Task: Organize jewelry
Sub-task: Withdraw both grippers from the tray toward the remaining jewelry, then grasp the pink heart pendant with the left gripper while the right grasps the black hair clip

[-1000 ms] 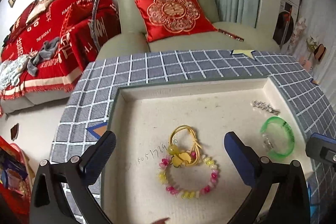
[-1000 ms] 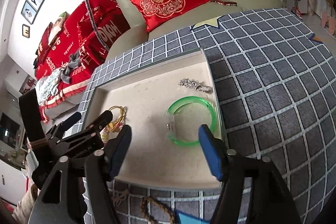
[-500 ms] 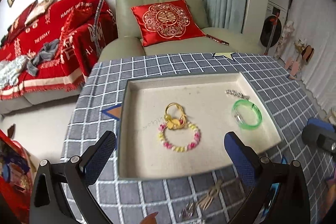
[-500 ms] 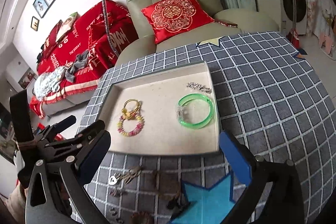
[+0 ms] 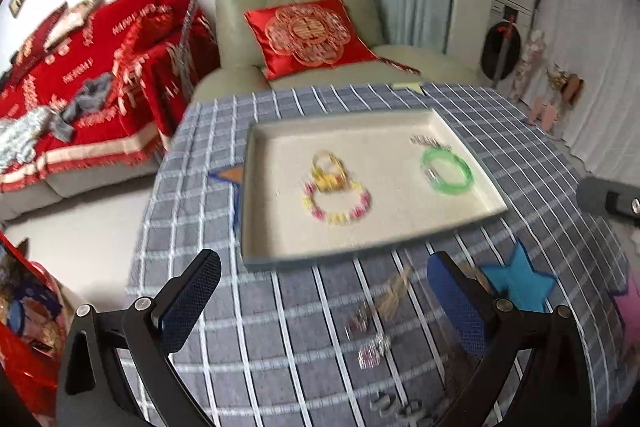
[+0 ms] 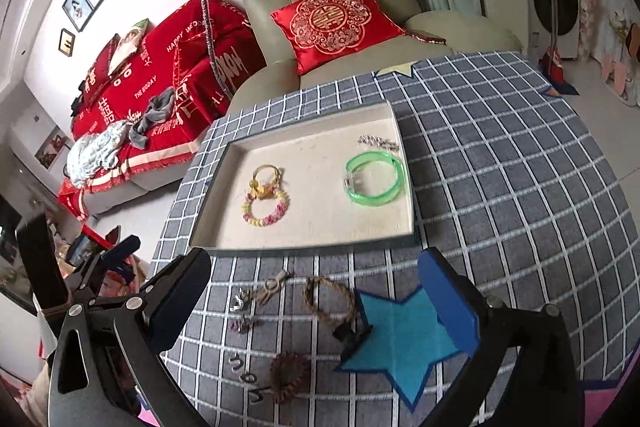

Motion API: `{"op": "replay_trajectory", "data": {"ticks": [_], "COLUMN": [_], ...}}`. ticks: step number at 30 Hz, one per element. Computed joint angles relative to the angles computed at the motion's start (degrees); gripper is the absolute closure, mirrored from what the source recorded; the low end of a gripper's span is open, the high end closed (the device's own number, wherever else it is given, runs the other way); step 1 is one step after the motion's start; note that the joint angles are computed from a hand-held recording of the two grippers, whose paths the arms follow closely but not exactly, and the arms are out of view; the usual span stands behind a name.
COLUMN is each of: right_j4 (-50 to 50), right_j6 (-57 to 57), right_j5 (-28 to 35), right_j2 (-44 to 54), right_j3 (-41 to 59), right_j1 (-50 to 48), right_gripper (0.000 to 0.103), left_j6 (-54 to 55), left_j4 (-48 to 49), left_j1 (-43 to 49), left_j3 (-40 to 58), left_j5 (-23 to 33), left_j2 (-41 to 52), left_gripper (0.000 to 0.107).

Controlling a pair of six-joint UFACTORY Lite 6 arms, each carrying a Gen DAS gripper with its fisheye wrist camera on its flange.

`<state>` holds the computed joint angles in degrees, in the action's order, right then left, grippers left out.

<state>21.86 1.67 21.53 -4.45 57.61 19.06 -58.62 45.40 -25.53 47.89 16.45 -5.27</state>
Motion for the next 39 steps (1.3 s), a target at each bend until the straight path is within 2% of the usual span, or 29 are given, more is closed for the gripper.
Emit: {"op": "replay_trajectory", "data": {"ticks": [5, 11, 18, 27, 31, 32, 33, 37, 39], "right_j4": [0.95, -2.30, -14.29, -18.08, -20.96, -21.25, -23.86, -36.67, -40.54], "right_j6": [-0.17, 3.31, 14.18, 19.73, 23.32, 23.78, 26.60, 39.21, 43.00], "right_j5": [0.24, -0.80, -2.07, -4.80, -5.29, -5.51, -5.71, -5.10, -4.72], "right_j2": [-3.04, -4.09, -0.76, 4.78, 7.41, 8.04, 8.59, 10.84, 12.06], "right_j3": [-5.58, -12.39, -15.60, -14.16, -12.65, -12.30, -11.92, -9.72, -8.51], "right_j1": [-0.24, 0.81, 3.75, 4.94, 5.79, 5.97, 6.59, 9.58, 10.91], "right_gripper": [0.000, 0.000, 0.000, 0.001, 0.009, 0.011, 0.012, 0.025, 0.026], "left_j6": [-1.05, -16.21, -30.67, -40.89, -41.41, -41.57, -42.04, -42.09, -43.26], "left_j4": [-1.22, 10.90, 23.13, 32.48, 33.25, 33.36, 33.78, 33.91, 34.88], "left_j1": [0.20, -2.34, -3.93, -4.03, -4.17, -4.12, -4.14, -4.89, -5.47], "left_j3": [-8.99, -15.77, -16.63, -14.83, -13.50, -13.25, -13.17, -12.17, -11.67], "left_j5": [-2.30, -3.12, -3.82, -4.74, -5.11, -5.37, -5.55, -4.85, -4.35], "left_j2": [-5.47, -6.22, -1.78, 2.73, 5.29, 5.74, 5.98, 6.94, 7.42], "left_gripper": [0.004, 0.004, 0.004, 0.004, 0.005, 0.007, 0.017, 0.018, 0.026]}}
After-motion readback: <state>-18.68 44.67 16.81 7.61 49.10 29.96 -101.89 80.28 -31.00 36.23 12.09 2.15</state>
